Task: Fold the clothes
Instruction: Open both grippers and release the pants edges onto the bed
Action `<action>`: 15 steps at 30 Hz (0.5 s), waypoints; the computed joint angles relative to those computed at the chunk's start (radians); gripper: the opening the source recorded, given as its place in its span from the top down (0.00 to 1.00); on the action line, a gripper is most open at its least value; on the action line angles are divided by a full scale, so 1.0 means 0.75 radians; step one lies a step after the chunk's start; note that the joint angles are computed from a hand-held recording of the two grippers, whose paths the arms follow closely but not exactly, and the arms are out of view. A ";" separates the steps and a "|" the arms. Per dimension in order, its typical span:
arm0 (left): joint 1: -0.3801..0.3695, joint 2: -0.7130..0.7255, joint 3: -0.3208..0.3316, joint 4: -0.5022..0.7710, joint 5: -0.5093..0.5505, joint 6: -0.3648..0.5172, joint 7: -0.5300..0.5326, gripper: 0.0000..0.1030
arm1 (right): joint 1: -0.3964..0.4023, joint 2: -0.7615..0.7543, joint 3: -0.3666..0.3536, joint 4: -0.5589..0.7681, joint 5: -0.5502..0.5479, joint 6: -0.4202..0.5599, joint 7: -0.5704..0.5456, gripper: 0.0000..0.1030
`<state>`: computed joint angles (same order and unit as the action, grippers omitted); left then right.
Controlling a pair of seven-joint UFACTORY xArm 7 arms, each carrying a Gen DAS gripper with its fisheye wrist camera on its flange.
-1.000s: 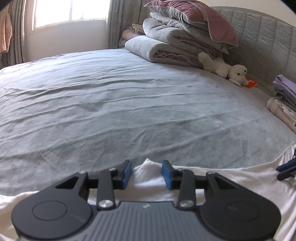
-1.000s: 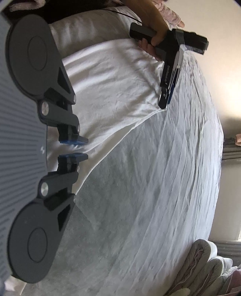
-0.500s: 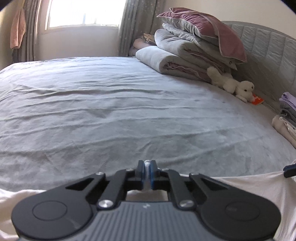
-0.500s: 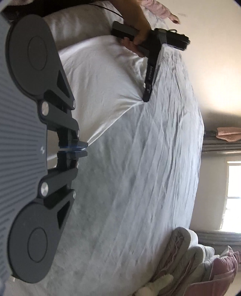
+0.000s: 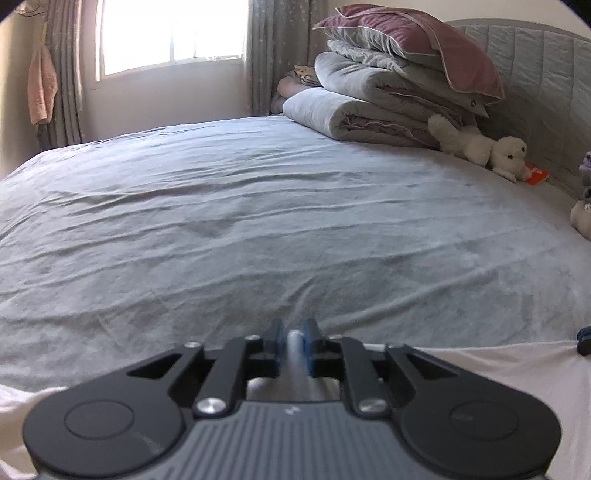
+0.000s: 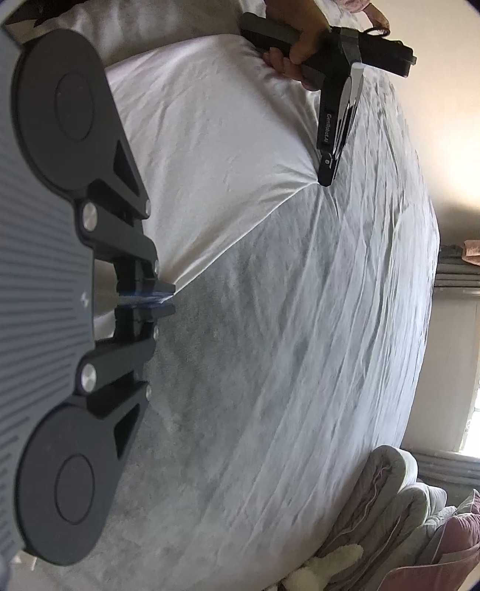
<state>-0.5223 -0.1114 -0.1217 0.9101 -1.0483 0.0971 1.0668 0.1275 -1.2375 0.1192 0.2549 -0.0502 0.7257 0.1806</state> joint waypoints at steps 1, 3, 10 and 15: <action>0.005 -0.010 -0.004 -0.006 0.009 -0.005 -0.030 0.65 | -0.006 0.007 0.009 0.008 0.002 -0.002 0.014 0.89; 0.005 -0.034 -0.001 -0.020 0.022 -0.011 -0.080 0.60 | -0.017 0.021 0.026 0.024 0.002 -0.008 0.044 0.87; -0.049 -0.171 0.068 -0.084 -0.030 0.059 -0.076 0.48 | -0.060 0.002 0.036 0.040 -0.018 -0.019 0.126 0.67; -0.101 -0.264 0.091 -0.138 0.025 0.127 -0.139 0.43 | -0.086 -0.064 0.054 0.042 -0.038 0.063 0.180 0.67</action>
<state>-0.5980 -0.3092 -0.0534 0.8064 -1.0292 0.1925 0.9624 0.0627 -1.2855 0.1594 0.2863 -0.0790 0.7727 0.3156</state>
